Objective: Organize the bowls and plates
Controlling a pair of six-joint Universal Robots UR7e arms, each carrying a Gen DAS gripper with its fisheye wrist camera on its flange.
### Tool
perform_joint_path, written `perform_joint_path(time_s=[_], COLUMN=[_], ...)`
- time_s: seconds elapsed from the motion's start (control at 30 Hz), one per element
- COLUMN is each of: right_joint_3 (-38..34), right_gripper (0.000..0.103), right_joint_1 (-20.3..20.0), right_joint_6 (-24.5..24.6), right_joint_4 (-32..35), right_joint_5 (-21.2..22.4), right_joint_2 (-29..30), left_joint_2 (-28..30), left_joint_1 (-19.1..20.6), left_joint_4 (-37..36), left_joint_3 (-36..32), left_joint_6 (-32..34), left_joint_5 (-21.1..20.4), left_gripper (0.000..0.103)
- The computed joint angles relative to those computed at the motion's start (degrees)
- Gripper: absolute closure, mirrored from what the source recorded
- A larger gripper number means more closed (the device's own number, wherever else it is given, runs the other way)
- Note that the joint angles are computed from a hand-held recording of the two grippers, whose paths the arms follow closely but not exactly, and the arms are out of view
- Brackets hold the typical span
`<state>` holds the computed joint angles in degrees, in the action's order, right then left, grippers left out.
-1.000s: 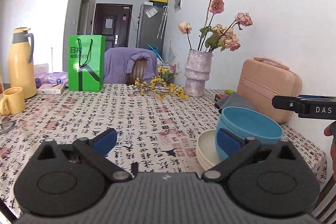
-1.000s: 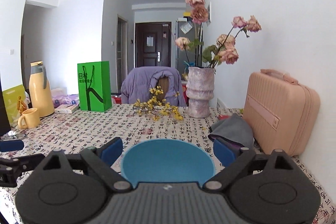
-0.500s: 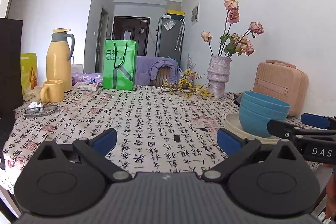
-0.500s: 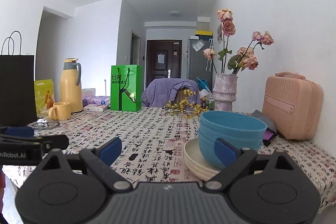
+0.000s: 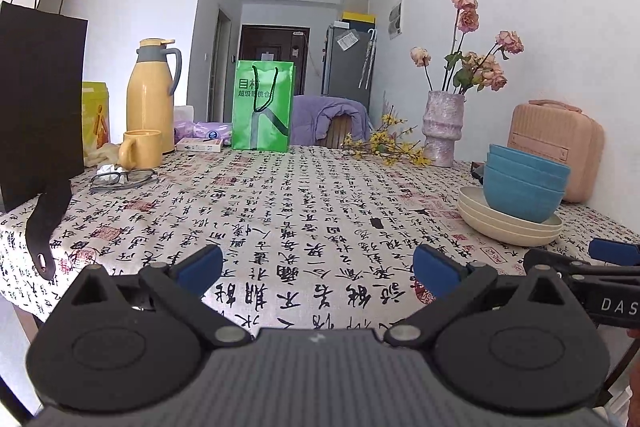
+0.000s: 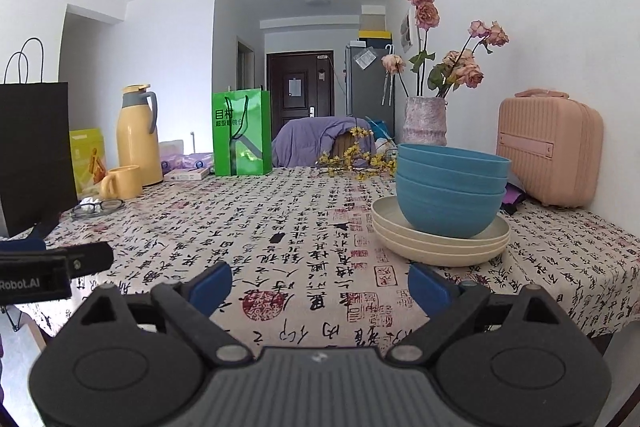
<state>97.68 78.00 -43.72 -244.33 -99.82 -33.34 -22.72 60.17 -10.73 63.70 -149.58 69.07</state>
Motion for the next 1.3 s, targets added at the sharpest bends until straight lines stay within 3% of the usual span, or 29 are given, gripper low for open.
perform_joint_path(time_s=[0.63,1.3], right_joint_3=[1.1,1.1], right_gripper=[0.008,0.008], right_joint_1=[-0.5,-0.6], right_joint_6=[-0.7,-0.4], right_joint_4=[0.2,0.8], right_joint_5=[2.5,2.4], right_joint_2=[-0.5,-0.7], left_joint_2=[-0.6,-0.8], left_joint_1=[-0.3,-0.6], left_joint_4=[-1.8,-2.1], left_joint_3=[1.2,1.7], left_joint_6=[0.8,0.5], left_joint_5=[-0.9,-1.5], left_gripper=[0.0,0.0])
